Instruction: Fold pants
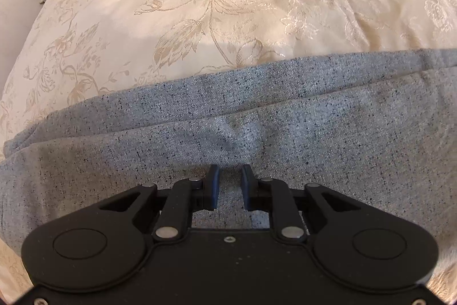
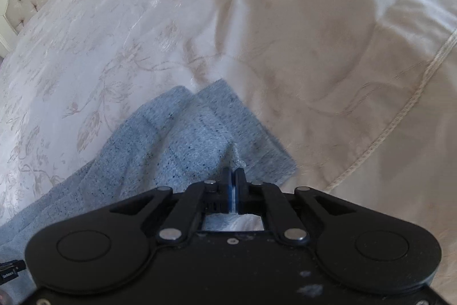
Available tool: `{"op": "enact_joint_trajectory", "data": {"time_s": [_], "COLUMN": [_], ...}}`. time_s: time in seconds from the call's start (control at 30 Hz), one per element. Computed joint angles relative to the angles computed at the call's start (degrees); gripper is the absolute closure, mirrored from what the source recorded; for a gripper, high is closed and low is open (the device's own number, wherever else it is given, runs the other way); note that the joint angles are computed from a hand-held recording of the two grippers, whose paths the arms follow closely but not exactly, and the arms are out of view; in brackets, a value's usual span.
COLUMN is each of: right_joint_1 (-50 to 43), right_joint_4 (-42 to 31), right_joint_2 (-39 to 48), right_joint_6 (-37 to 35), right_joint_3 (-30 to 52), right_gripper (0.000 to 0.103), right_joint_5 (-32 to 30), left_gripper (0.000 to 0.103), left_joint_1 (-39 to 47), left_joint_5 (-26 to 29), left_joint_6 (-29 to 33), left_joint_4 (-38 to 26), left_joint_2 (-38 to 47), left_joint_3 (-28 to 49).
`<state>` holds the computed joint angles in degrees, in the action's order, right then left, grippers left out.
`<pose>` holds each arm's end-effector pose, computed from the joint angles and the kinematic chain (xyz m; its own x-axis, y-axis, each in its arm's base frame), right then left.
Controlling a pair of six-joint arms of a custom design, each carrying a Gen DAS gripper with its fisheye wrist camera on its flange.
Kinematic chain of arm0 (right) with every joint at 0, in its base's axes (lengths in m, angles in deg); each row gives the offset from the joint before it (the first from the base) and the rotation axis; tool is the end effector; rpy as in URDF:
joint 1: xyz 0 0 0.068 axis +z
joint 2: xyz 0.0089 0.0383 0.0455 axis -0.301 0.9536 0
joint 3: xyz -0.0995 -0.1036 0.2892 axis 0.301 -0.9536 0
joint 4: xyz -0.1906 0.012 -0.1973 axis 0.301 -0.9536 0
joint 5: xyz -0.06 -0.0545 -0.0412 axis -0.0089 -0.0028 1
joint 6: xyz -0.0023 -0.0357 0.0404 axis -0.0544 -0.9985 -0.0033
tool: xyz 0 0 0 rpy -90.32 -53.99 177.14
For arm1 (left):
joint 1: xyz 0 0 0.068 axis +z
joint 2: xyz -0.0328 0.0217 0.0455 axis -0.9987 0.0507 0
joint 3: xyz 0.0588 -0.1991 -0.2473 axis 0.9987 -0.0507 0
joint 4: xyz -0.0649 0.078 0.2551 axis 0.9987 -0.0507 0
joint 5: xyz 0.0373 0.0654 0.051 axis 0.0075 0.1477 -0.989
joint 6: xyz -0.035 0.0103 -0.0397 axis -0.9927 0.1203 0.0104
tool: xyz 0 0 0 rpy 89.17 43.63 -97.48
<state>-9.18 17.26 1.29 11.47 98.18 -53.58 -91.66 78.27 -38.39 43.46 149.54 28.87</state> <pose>0.1627 0.0139 0.1539 -0.6332 0.6183 -0.4656 0.6387 0.7572 0.1367 0.2840 -0.0181 0.1298 -0.8821 0.3522 -0.3130 0.2924 0.9301 0.2224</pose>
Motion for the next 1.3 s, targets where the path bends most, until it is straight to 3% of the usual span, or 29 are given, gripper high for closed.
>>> {"op": "enact_joint_trajectory", "data": {"time_s": [0.23,0.37,0.47,0.7,0.8,0.83,0.9,1.1,1.23,1.27,1.3], "right_joint_1": [-1.86,7.03,14.25,27.39,30.5,31.36,34.17,37.1,39.02,39.59,39.95], "right_joint_4": [-3.18,-9.08,-11.38,-4.65,-1.08,-1.19,-3.29,-3.25,-5.68,-6.43,-6.73], "right_joint_2": [4.67,1.81,0.93,10.73,17.9,20.09,23.77,29.42,31.78,32.0,32.3], "right_joint_6": [-2.92,5.5,7.08,9.36,7.61,7.17,7.91,14.14,16.72,17.77,18.72], "right_joint_3": [1.12,4.45,8.48,17.0,21.72,23.58,28.17,33.96,36.84,37.29,37.54], "right_gripper": [0.095,0.083,0.079,0.078,0.078,0.078,0.078,0.078,0.078,0.078,0.078], "right_joint_5": [-0.5,8.4,10.18,4.25,-0.44,-0.85,-0.57,-2.39,-1.71,-1.61,-1.6], "left_gripper": [0.074,0.074,0.074,0.073,0.073,0.069,0.052,0.052,0.052,0.055,0.069], "left_joint_1": [3.06,7.17,10.28,16.56,18.79,19.45,20.54,21.17,21.09,21.16,21.25], "left_joint_5": [5.25,8.75,10.46,16.19,19.79,20.98,22.97,21.99,21.91,22.39,22.71], "left_joint_6": [3.46,7.55,12.02,32.26,36.81,37.68,40.56,51.25,54.69,55.14,55.64], "left_joint_4": [-4.12,-5.7,-5.93,-2.2,-2.69,-4.09,-6.68,-13.46,-17.91,-19.05,-21.33], "left_joint_2": [-4.64,-8.43,-8.25,-2.39,-0.26,0.9,3.05,9.16,13.15,13.78,14.68], "left_joint_3": [1.63,2.34,3.4,4.7,6.93,8.43,11.07,17.52,21.69,22.55,24.0]}}
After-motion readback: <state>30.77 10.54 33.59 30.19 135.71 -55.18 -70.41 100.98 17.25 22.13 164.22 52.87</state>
